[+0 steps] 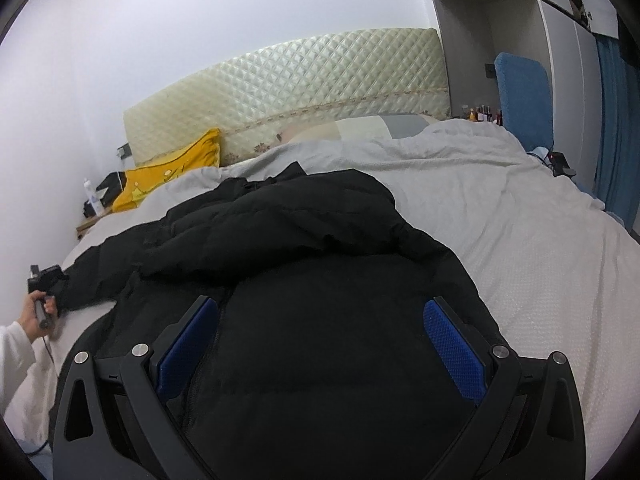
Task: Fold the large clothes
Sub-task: 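Grasp the other black sleeve cuff with the left tool, then lift the sleeve with the left tool and fold it across the jacket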
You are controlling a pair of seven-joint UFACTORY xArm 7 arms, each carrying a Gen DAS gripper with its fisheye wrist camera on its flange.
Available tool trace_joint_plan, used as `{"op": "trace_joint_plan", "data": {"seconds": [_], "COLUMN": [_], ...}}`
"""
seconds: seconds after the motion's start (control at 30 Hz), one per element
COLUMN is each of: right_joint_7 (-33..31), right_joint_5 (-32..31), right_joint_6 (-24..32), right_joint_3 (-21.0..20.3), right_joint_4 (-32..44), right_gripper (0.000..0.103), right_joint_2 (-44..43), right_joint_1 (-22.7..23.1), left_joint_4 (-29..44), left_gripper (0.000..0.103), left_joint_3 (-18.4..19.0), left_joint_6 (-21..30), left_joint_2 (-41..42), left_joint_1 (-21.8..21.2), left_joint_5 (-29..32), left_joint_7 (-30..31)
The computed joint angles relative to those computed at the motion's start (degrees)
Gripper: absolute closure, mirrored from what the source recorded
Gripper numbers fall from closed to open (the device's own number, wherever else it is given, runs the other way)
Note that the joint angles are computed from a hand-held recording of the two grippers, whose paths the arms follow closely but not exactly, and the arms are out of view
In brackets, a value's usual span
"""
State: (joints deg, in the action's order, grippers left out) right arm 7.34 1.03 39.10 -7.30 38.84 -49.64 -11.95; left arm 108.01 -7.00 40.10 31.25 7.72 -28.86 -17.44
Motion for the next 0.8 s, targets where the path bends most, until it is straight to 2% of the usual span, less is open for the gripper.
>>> {"op": "trace_joint_plan", "data": {"seconds": [0.03,0.1,0.2,0.4,0.8], "right_joint_7": [-0.4,-1.0,-1.4,-3.2,-6.8], "right_joint_5": [-0.3,-0.2,0.3,2.4,3.3], "right_joint_6": [-0.1,-0.1,0.6,1.6,2.6], "right_joint_3": [0.2,0.1,-0.1,-1.3,-3.0], "right_joint_4": [0.2,0.3,0.6,1.2,2.0], "right_gripper": [0.0,0.0,0.0,0.0,0.0], "right_joint_2": [0.0,-0.2,-0.3,-1.8,-5.2], "right_joint_1": [0.1,0.6,1.1,3.0,3.6], "left_joint_4": [0.9,3.2,2.9,1.5,12.1], "left_gripper": [0.053,0.074,0.087,0.094,0.096], "left_joint_3": [0.3,1.3,2.1,4.4,5.9], "left_joint_6": [1.0,3.3,3.9,4.5,8.9], "left_joint_2": [0.2,0.3,-1.9,-7.0,-10.5], "left_joint_1": [-0.3,-1.2,-1.8,-4.6,-12.8], "left_joint_5": [0.9,3.3,5.6,11.7,26.5], "left_joint_7": [-0.3,-1.6,-2.0,-6.2,-12.7]}}
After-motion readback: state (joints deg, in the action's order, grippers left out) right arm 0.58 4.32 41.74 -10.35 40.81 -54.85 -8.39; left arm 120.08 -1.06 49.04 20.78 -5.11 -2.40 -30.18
